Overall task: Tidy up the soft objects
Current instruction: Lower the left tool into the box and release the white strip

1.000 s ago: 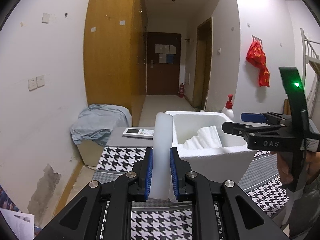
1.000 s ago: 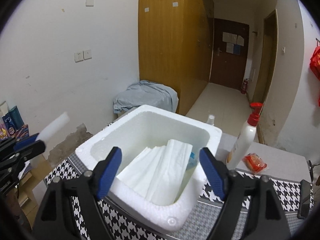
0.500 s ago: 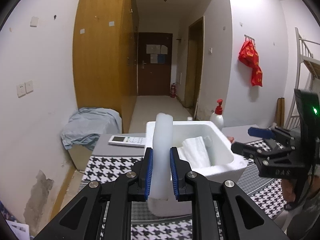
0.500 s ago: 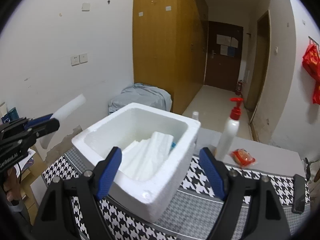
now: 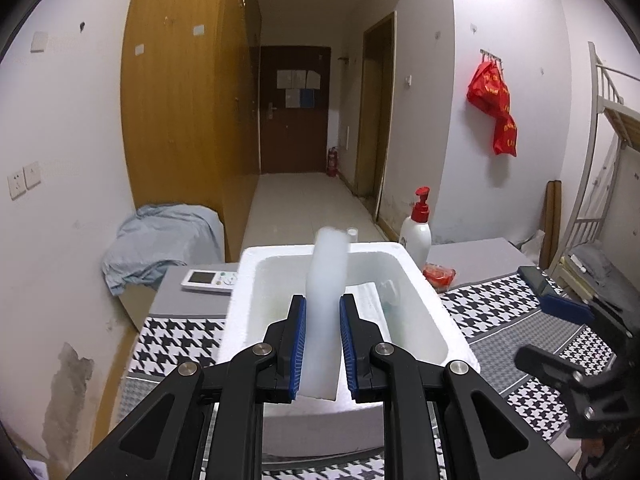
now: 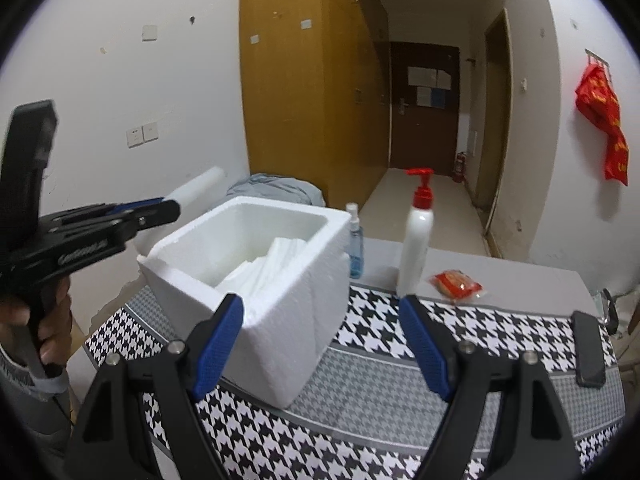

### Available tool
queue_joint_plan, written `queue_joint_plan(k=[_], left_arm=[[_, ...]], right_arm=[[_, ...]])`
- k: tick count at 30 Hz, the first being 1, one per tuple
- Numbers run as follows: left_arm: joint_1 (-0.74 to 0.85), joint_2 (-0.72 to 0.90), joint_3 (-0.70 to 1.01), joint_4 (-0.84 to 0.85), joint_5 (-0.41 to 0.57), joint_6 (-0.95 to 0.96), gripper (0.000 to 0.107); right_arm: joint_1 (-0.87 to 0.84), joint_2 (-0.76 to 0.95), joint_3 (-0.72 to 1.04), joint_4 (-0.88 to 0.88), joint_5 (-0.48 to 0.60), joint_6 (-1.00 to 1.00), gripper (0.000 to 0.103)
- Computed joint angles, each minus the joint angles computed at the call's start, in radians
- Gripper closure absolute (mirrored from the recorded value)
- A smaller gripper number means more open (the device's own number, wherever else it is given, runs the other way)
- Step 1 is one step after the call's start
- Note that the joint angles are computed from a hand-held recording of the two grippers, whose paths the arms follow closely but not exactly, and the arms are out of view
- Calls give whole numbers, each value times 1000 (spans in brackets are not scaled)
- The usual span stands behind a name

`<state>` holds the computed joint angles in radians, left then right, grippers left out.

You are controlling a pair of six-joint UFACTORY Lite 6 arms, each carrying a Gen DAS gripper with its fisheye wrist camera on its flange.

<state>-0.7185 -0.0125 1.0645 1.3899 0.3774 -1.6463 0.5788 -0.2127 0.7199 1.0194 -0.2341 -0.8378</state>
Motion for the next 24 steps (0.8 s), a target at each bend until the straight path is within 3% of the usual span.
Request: queue_joint_plan(k=[4, 9, 16, 20, 22, 24], left_arm=[[-16, 33, 25, 20, 15, -30, 89], [-25, 102, 85, -25, 37, 0, 89], [-28, 208, 196, -86, 59, 66, 88], [-34, 230, 219, -68, 69, 57, 82], [-45, 231, 224, -59, 87, 58, 73], [-62, 215, 205, -2, 111, 5, 32]], right_arm=[[-30, -55, -51, -67, 9, 51, 20], [-98, -87, -102, -324, 36, 299, 20], [-144, -127, -159, -538, 36, 507, 20], [-170, -144, -180, -640, 41, 604, 20], [-181, -150, -185, -683, 45, 646, 20], [-192, -159, -190, -717, 49, 678, 20]])
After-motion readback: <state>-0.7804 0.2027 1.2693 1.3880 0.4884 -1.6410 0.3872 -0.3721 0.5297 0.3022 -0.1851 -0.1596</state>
